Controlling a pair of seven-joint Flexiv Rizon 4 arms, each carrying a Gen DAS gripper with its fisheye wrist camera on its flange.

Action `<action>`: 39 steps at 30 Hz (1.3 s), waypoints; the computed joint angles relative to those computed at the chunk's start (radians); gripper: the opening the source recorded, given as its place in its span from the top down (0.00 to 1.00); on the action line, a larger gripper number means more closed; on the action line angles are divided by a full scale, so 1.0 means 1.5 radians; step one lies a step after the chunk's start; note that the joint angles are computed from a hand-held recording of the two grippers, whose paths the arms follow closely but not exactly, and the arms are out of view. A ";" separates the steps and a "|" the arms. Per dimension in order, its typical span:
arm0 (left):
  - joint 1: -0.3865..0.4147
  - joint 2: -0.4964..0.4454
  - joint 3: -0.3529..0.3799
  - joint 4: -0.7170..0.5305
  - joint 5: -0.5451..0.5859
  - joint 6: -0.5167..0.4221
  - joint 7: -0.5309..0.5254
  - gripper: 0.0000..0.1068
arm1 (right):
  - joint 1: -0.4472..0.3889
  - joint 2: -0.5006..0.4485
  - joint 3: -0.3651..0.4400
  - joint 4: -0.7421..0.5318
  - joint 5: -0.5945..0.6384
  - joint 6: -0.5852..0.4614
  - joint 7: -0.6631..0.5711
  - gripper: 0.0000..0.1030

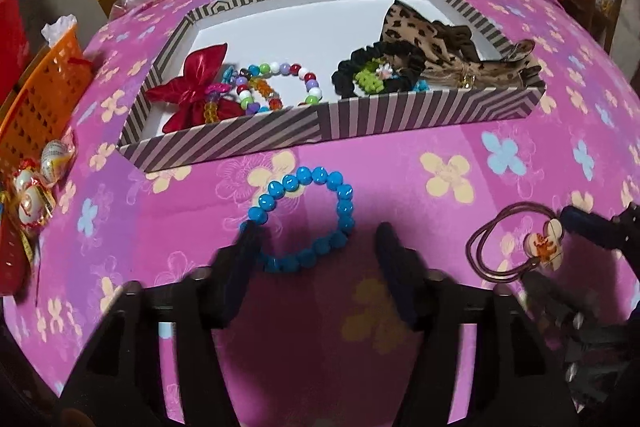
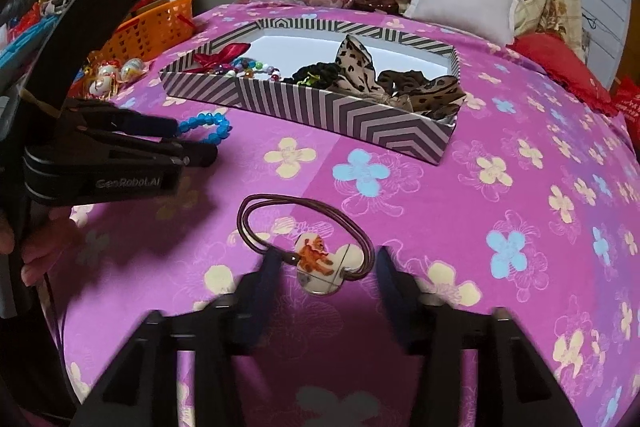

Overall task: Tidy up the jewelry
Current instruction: 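Grasp the charm hair tie with the right tool while the left grasps the blue bead bracelet, then carry the blue bracelet and charm hair tie with both tools over the tray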

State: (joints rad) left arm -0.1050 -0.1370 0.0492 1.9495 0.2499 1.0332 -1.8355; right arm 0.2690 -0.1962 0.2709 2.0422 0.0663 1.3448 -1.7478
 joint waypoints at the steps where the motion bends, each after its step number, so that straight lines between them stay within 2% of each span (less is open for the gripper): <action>1: 0.009 0.001 -0.008 0.014 -0.043 0.015 0.034 0.80 | 0.000 0.000 -0.001 0.000 -0.001 0.001 -0.001 0.66; 4: 0.016 0.004 -0.014 0.033 -0.102 0.031 0.070 0.92 | -0.001 0.002 0.000 0.003 0.002 0.004 -0.003 0.66; 6: 0.019 0.009 -0.017 0.052 -0.142 0.045 0.089 0.93 | -0.018 0.004 0.021 -0.006 0.042 -0.004 -0.035 0.76; 9: 0.025 0.024 -0.023 0.087 -0.217 0.068 0.125 0.93 | -0.032 0.008 0.037 -0.026 0.105 -0.033 -0.079 0.77; 11: 0.023 0.036 -0.018 0.098 -0.222 0.076 0.119 0.93 | -0.024 0.012 0.029 -0.025 0.110 -0.034 -0.081 0.77; 15: 0.024 0.066 -0.016 0.124 -0.251 0.093 0.124 0.93 | -0.028 0.028 0.035 -0.035 0.171 -0.047 -0.121 0.77; 19: 0.025 0.091 -0.015 0.134 -0.246 0.100 0.113 0.93 | -0.019 0.047 0.028 -0.038 0.205 -0.057 -0.146 0.77; 25: 0.020 0.124 -0.017 0.155 -0.288 0.112 0.140 0.93 | 0.001 0.072 0.012 -0.037 0.231 -0.064 -0.163 0.77; 39: 0.039 0.174 -0.029 0.148 -0.171 0.096 0.049 0.93 | 0.026 0.105 -0.012 -0.034 0.259 -0.070 -0.175 0.77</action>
